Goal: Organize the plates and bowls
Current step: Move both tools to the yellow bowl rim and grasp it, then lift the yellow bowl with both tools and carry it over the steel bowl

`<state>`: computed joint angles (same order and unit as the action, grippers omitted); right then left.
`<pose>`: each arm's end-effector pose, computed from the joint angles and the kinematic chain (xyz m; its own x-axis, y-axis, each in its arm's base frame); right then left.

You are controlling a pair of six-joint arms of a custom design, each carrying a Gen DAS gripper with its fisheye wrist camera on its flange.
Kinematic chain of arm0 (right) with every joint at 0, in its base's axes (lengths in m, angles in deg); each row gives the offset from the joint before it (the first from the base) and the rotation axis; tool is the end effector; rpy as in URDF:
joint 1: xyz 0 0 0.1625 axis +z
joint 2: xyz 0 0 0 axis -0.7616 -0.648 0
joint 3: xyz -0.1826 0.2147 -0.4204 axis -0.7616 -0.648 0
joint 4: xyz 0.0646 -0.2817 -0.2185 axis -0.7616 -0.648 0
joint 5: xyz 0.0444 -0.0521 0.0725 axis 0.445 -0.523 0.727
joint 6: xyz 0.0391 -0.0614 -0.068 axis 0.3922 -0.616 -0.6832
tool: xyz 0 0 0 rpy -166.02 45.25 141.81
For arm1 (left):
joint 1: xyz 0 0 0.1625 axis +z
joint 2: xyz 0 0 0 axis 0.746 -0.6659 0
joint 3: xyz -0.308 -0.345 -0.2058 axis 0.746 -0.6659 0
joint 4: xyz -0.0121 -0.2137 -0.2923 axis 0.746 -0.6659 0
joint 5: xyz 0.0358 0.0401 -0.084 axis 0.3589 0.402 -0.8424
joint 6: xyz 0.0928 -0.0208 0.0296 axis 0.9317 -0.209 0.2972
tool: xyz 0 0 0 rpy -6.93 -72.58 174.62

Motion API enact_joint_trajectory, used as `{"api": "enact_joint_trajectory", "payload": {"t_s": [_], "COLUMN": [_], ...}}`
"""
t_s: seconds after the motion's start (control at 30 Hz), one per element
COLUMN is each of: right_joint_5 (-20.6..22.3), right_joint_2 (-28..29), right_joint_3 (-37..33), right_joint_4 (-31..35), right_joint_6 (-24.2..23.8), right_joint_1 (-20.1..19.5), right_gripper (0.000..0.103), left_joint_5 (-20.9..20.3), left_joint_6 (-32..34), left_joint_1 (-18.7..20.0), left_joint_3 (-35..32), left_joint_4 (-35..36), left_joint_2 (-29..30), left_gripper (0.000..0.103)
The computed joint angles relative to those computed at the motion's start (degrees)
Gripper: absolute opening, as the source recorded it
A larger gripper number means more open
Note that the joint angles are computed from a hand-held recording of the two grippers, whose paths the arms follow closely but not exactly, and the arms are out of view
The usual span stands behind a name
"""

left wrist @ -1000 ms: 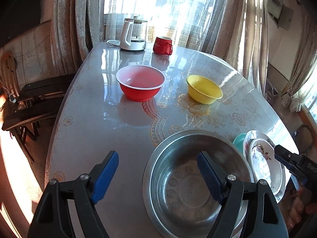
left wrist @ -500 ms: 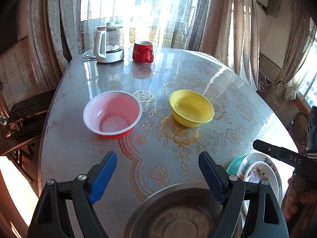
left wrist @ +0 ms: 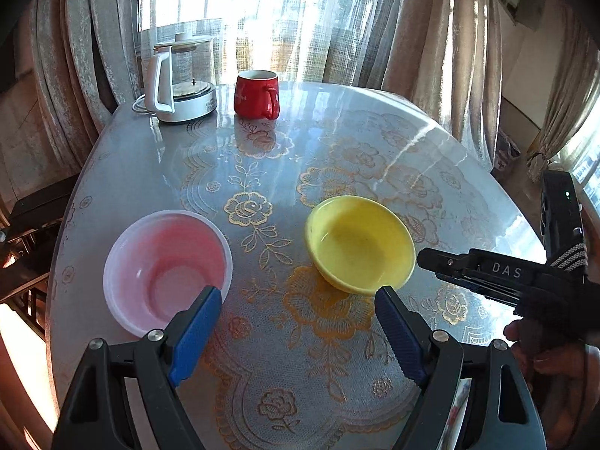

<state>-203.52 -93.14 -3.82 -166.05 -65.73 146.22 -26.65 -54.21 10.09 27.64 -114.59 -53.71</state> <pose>0.1742 -0.7692 0.2281 -0.8899 0.4036 0.2125 0.1623 0.7155 -0.6794 -0.2853 -0.8110 0.1733 -0.7213 0.4576 -0.5198 0.6321 0.7418 -0.2241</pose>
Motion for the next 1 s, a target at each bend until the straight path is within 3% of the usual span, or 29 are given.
{"api": "enact_joint_trajectory", "payload": {"t_s": [0.2, 0.27, 0.6, 0.7, 0.77, 0.83, 1.0], "right_joint_5": [2.7, 3.4, 3.9, 4.0, 3.8, 4.1, 6.0], "right_joint_2": [2.2, 2.9, 2.1, 1.3, 0.7, 0.5, 0.4], "right_joint_3": [-5.0, -6.3, -3.9, -2.6, -1.5, -1.5, -0.9], "right_joint_4": [4.4, 6.2, 6.3, 5.4, 4.8, 5.0, 3.9], "right_joint_6": [-0.2, -0.4, -2.3, -3.0, -3.1, -3.1, -3.4], "right_joint_1": [-1.6, -2.0, -2.7, -2.8, -2.9, -3.0, -3.1], "right_gripper": [0.04, 0.031, 0.017, 0.014, 0.014, 0.014, 0.014], "left_joint_5": [0.7, 0.6, 1.4, 2.3, 3.6, 4.3, 5.0], "left_joint_6": [-1.1, -1.3, 0.1, 0.3, 0.8, 1.0, 2.2], "left_joint_1": [0.2, 0.2, -0.4, -0.5, -0.6, -0.5, -0.5], "left_joint_3": [-4.3, -5.2, -9.3, -12.1, -13.5, -14.5, -14.0], "left_joint_4": [3.7, 4.4, 5.9, 8.4, 9.2, 10.3, 9.4], "left_joint_2": [3.1, 3.8, 7.5, 9.2, 10.3, 11.0, 11.4], "left_gripper": [0.079, 0.077, 0.066, 0.057, 0.042, 0.035, 0.018]}}
